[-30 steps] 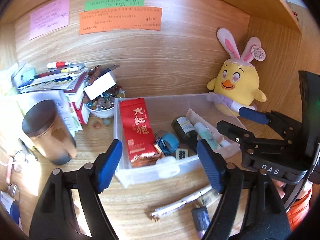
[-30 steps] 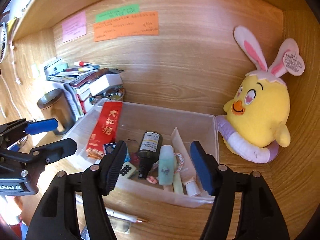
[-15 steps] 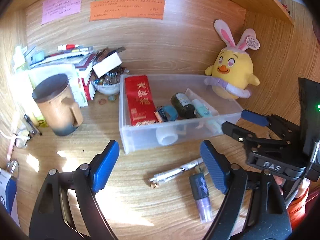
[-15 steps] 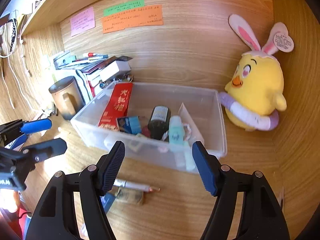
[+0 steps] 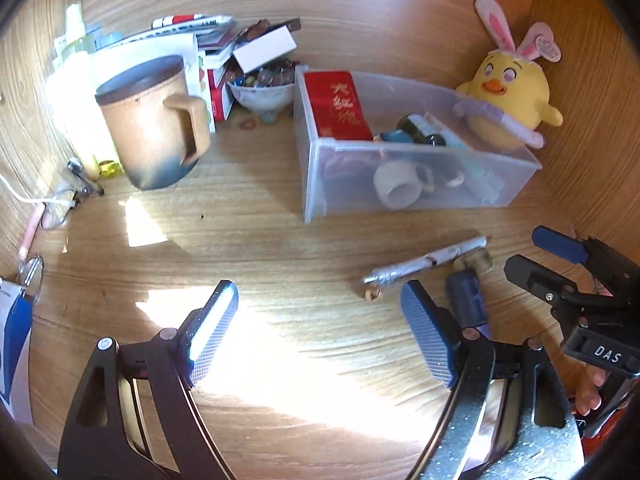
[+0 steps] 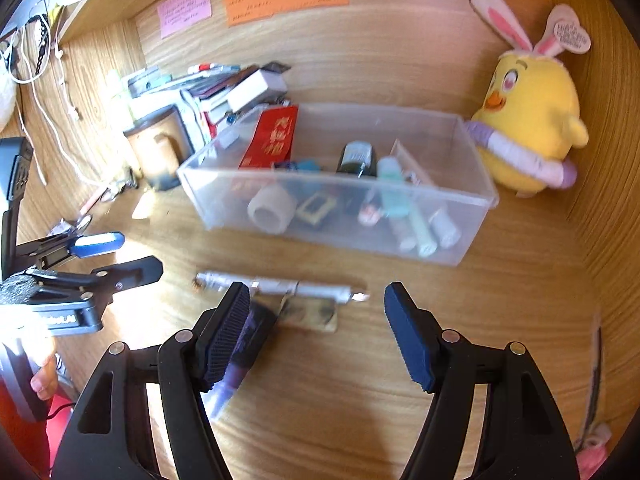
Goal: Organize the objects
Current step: 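Grasp the dark purple-capped marker with the right tool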
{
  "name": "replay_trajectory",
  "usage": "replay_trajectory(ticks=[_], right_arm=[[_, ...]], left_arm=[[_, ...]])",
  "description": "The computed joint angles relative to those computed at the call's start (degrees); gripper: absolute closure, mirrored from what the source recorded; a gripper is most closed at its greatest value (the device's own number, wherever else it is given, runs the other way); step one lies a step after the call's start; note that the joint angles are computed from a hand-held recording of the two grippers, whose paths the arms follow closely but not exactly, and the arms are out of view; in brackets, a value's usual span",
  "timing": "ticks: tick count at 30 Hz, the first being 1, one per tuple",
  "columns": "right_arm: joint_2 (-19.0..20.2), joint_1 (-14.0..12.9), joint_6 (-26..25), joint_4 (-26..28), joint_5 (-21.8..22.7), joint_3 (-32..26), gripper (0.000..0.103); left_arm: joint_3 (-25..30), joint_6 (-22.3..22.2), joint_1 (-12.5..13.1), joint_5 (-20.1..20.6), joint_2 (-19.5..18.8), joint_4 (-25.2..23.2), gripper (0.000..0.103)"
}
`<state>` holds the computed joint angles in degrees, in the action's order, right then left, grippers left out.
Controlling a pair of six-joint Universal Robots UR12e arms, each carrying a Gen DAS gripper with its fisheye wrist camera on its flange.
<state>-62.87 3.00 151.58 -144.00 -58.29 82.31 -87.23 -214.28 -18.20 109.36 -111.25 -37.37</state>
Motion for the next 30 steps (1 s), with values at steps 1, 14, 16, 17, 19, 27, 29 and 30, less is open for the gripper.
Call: replay_trajectory(ticks=[1,14,16,17,19,27,29,30], right_arm=[[-0.2,0.0,-0.2,0.3,0.0,0.4,0.036],[-1.6,0.6,-4.8,7.2,1.3,2.3,0.037],[-1.5,0.9,-5.3,7.4,1.1,2.4,0.04],[-1.5,1.1,-5.6,7.3,0.9,2.5,0.044],[-1.3,1.5,-6.0,7.7,0.1,2.3,0.05],[-0.8,2.2,-5.8,7.8,-2.4,1.8,0.076],[-0.8,2.3,-5.8,7.6,-2.6,1.7,0.079],[-0.7,2.2,-5.6,7.7,-2.3,1.7,0.079]], left_arm=[[-0.2,0.1,0.0,-0.2,0.0,0.0,0.019],[0.0,4.0,0.0,-5.3,-1.2,0.6,0.046],[0.4,4.5,0.3,-6.2,-1.5,0.2,0.053],[0.6,4.7,0.4,-6.6,-1.7,-0.1,0.058],[1.1,5.2,0.5,-6.7,-2.1,-0.3,0.063],[2.6,7.5,0.9,-8.1,-3.0,-1.2,0.068],[2.9,7.5,0.9,-7.9,-3.2,-1.1,0.075],[3.0,7.7,0.9,-8.0,-3.3,-1.0,0.081]])
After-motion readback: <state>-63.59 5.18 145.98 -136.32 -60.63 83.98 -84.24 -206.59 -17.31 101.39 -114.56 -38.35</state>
